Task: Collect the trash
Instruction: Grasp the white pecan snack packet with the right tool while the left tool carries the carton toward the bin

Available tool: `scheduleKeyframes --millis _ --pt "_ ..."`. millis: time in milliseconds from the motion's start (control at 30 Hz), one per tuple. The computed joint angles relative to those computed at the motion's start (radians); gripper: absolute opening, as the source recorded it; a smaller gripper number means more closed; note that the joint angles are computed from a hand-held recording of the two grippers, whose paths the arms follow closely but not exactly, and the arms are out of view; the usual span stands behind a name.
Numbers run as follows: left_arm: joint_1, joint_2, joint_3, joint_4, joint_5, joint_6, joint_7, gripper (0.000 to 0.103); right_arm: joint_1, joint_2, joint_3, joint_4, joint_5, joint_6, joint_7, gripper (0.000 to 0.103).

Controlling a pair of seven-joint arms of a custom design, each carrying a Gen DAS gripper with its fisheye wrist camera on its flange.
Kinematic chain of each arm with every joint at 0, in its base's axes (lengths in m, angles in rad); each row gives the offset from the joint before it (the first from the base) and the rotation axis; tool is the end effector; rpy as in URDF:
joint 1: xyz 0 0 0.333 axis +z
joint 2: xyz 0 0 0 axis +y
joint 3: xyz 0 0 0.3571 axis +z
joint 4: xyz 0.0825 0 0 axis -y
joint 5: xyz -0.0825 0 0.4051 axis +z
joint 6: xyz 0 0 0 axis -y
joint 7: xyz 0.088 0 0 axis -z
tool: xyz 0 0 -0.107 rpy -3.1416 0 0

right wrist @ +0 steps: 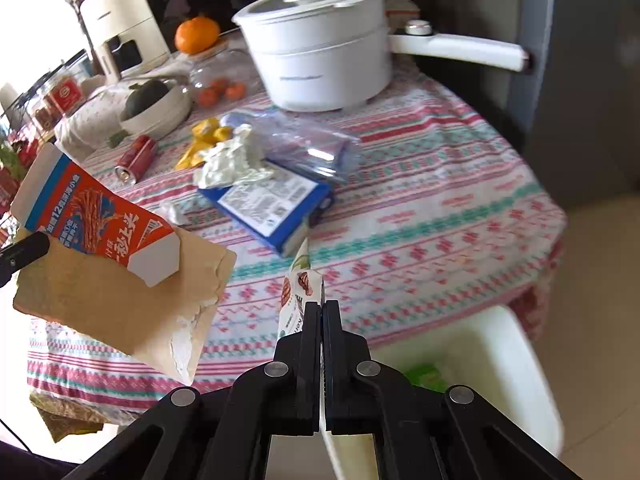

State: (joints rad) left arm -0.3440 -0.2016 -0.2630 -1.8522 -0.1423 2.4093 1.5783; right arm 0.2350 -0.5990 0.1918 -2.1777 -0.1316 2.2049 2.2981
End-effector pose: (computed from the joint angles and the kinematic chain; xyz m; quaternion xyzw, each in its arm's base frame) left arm 0.4493 -0.3347 0.7279 -0.4493 0.8136 -0.3426 0.1373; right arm 0.3644 0.1912 0.7137 -0.5790 0.7489 -0.1778 0.2688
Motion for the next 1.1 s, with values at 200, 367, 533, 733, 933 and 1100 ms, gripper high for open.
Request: scheduleKeyframes --millis 200,367,533,733,933,1100 --pt "-0.055 0.042 -0.044 0.035 -0.004 0.0 0.028 0.0 -0.032 -0.106 -0.02 -0.062 -0.009 -0.078 0.009 0.0" --pt "-0.105 0.074 -0.081 0.037 0.023 0.02 0.052 0.0 -0.054 -0.182 -0.032 -0.11 -0.007 -0.146 0.001 0.0" --pt "-0.15 0.1 -0.11 0.014 0.076 0.055 0.079 0.0 -0.07 -0.25 -0.049 -0.167 0.017 -0.205 -0.002 0.0" --pt "-0.183 0.127 -0.127 -0.015 0.152 0.091 0.081 0.0 -0.089 -0.299 -0.057 -0.208 0.028 -0.262 -0.014 0.0" --pt "-0.196 0.154 -0.128 -0.023 0.218 0.097 0.048 0.004 -0.103 -0.312 -0.054 -0.221 0.027 -0.295 -0.016 0.0" --pt "-0.2 0.163 -0.123 -0.012 0.208 0.058 0.053 0.011 -0.105 -0.303 -0.046 -0.213 0.016 -0.307 -0.025 0.0"
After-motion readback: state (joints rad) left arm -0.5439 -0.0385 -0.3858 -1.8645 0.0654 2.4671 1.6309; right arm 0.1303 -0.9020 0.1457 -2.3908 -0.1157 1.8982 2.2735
